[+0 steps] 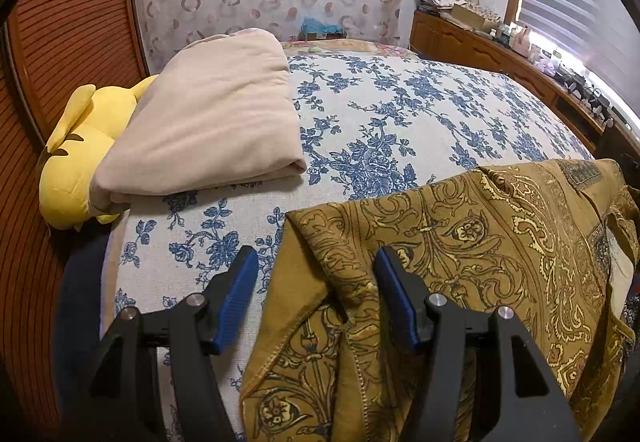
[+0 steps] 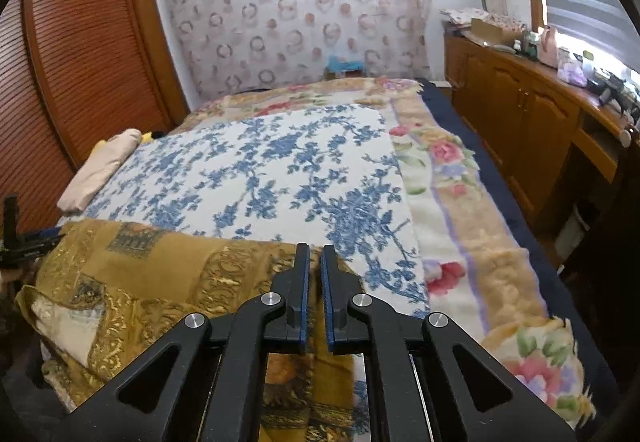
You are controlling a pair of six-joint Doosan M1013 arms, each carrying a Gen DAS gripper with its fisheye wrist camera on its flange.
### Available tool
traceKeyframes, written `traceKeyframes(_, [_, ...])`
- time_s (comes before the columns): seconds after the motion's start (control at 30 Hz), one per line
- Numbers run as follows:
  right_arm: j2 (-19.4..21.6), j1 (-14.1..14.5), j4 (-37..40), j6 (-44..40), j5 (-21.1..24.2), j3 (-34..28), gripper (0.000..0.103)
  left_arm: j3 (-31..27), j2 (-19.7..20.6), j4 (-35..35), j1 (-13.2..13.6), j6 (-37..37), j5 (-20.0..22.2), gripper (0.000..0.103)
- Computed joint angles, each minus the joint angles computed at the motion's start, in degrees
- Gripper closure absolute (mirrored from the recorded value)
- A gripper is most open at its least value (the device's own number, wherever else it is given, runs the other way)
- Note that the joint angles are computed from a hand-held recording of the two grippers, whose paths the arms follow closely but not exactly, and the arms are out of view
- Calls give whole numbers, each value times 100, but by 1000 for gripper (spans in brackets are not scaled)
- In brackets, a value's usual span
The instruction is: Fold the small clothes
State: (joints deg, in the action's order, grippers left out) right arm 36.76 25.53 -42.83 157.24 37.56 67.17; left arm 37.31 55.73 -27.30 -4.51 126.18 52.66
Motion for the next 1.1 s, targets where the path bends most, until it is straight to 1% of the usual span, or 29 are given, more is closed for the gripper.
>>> traceKeyframes(0.03, [10,2,-12,-11,-15,-17,76,0,0,0,0,0,0,42])
traceKeyframes(0.1, [39,-9,61,-125,-108,-64,66,4,-2,1,0,1,-3,42])
traceKeyframes(0.17, [100,-38,387,-513,-164,-159,64,3,-1,2,0,2,-4,42])
traceKeyframes(0.27, [281,-49,699,-1019,142,-424,61,5,-2,2,-1,1,-5,42])
traceKeyframes(0.37, [422,-77,925,-1326,407,-593,57,5,-2,2,-1,1,-5,42])
traceKeyframes(0.43, [484,-91,966,-1394,547,-648,52,5,-2,2,-1,1,-5,42])
traceKeyframes(0.63, [549,-131,1114,-1430,693,-692,40,6,-2,7,-1,2,-9,42])
traceKeyframes(0.7, [583,-137,1195,-1522,791,-752,39,13,-9,52,-10,-3,-10,41])
traceKeyframes(0.8, [586,-145,1221,-1530,779,-758,38,-144,59,140,-20,-83,122,39])
traceKeyframes(0.97, [572,-144,1230,-1516,724,-736,38,-540,234,350,-44,-338,427,38])
traceKeyframes(1.1, [563,-152,1225,-1528,729,-720,38,-943,436,282,-27,-516,688,38])
